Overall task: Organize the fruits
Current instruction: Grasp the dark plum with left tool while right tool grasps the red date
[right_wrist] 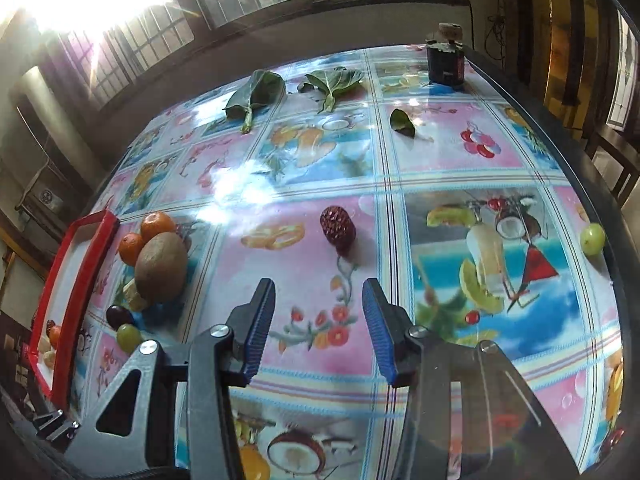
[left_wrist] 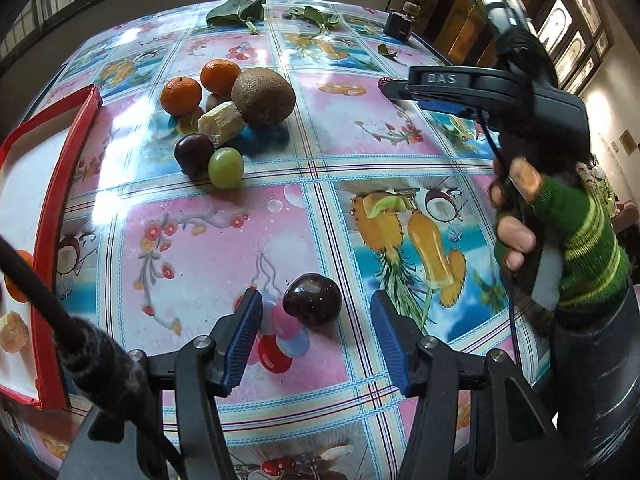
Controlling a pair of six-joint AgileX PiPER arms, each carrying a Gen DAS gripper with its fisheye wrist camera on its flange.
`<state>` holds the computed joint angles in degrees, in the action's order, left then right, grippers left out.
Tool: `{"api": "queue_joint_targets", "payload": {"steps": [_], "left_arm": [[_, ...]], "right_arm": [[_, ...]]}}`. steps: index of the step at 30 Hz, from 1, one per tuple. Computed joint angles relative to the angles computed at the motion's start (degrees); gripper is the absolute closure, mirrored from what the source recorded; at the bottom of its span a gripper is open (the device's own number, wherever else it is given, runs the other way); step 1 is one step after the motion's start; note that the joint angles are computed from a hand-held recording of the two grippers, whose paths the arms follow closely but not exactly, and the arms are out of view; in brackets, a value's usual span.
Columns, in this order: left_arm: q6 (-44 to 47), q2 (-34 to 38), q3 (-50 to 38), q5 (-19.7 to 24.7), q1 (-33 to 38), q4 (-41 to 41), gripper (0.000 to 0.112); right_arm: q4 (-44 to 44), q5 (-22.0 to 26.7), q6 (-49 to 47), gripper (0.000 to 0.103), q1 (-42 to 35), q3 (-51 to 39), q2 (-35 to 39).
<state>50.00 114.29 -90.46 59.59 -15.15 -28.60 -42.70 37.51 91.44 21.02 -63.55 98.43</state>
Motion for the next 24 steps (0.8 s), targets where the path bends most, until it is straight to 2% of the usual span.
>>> {"api": "queue_joint_targets", "payload": {"steps": [3, 5, 7, 8, 10, 15, 20, 24], "left_arm": [[1.43, 0.93, -1.20, 1.49, 0.77, -1.78, 0.059], [2.66, 0.84, -0.86, 1.14, 1.32, -2.59, 0.073], [3.53, 0.92, -0.77, 0.99, 1.80, -3.20, 0.086], [3.63, 1.12, -1.07, 1.50, 2.10, -3.71, 0.086], [3.95, 1.14, -0.93, 1.52, 2.41, -4.30, 0.086], [4.17, -1.29, 1.68, -0.88, 2.51, -3.61, 0.087], [3.04, -3.39, 2.16, -2.95, 4.46, -3.66, 0.087], [2.25, -4.00, 1.41, -3.50, 6.75, -3.71, 0.087]], "right_arm": [[3.03, 0.84, -6.84, 0.056, -3.39, -4.30, 3.84], [2.54, 3.49, -9.04, 0.059, -3.52, -6.92, 6.15], [2.89, 6.50, -11.08, 0.073, -2.82, -9.09, 7.50], [3.65, 5.61, -11.51, 0.081, -2.91, -8.72, 7.06], [4.00, 3.65, -10.10, 0.081, -2.05, -6.82, 5.39], [0.27, 2.24, -1.11, 0.081, 4.35, -2.54, 0.72], [-3.53, 3.50, 6.59, 0.081, 12.44, -1.72, -2.02], [-4.24, 4.11, 8.07, 0.081, 16.66, -4.07, -1.43]]}}
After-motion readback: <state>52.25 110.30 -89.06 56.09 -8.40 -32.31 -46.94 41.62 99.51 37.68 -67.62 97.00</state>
